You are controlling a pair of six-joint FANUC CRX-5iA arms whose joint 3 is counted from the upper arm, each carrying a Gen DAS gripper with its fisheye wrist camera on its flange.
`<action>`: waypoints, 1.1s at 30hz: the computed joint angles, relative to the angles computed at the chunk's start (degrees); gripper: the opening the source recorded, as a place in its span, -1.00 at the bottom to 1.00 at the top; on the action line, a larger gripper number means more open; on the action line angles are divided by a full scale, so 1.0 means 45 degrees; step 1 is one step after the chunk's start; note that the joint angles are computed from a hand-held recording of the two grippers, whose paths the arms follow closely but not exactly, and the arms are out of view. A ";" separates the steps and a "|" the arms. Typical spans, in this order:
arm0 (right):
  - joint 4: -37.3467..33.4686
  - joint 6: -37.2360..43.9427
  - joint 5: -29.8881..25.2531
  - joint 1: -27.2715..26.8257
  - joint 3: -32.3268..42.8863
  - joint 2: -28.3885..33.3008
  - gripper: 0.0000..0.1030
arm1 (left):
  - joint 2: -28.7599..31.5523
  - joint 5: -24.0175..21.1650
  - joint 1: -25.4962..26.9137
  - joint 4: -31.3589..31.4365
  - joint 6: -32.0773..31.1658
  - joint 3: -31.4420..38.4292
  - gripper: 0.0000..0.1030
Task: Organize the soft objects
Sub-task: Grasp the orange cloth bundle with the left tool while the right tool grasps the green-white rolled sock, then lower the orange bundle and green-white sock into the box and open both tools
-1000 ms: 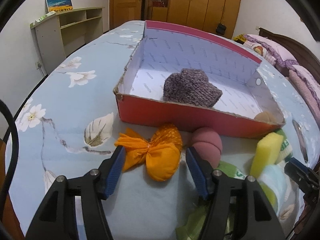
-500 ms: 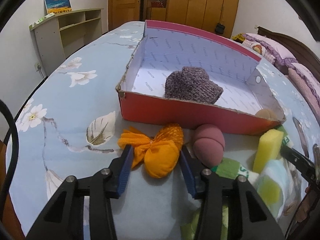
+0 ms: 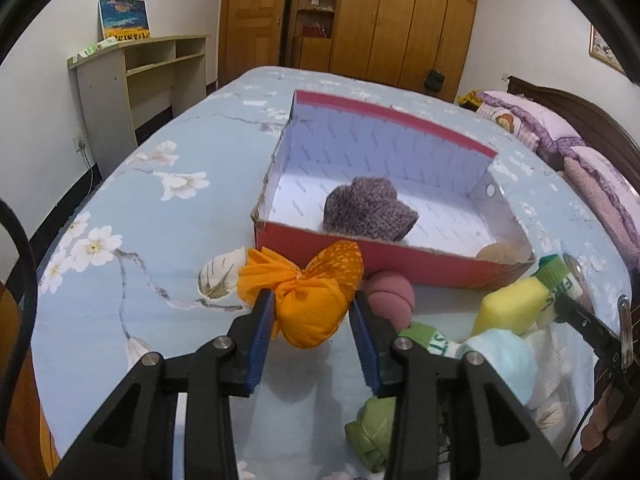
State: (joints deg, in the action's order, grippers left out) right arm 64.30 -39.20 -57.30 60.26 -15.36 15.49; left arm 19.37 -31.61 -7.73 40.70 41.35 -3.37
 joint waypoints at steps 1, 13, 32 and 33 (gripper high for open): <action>0.0056 0.0019 -0.0131 0.0034 0.0044 0.0018 -0.59 | -0.0062 0.0047 0.0005 0.0130 -0.0116 -0.0084 -0.22; 0.0419 0.0623 -0.0984 0.0306 0.0536 0.0195 -0.59 | -0.0121 0.0047 -0.0014 0.0948 -0.0899 -0.0061 -0.22; 0.0046 0.2585 -0.0144 -0.0375 0.1592 0.0518 -0.59 | 0.1673 -0.0066 -0.0649 -0.0239 -0.0136 0.2658 -0.22; 0.0024 0.2700 -0.0099 -0.0429 0.1679 0.0575 -0.59 | 0.1789 -0.0130 -0.0654 -0.0444 0.0056 0.2835 -0.22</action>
State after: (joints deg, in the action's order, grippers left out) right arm 64.40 -27.05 -57.74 58.33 -7.80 18.07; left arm 27.42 -32.19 -10.68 38.70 41.60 9.39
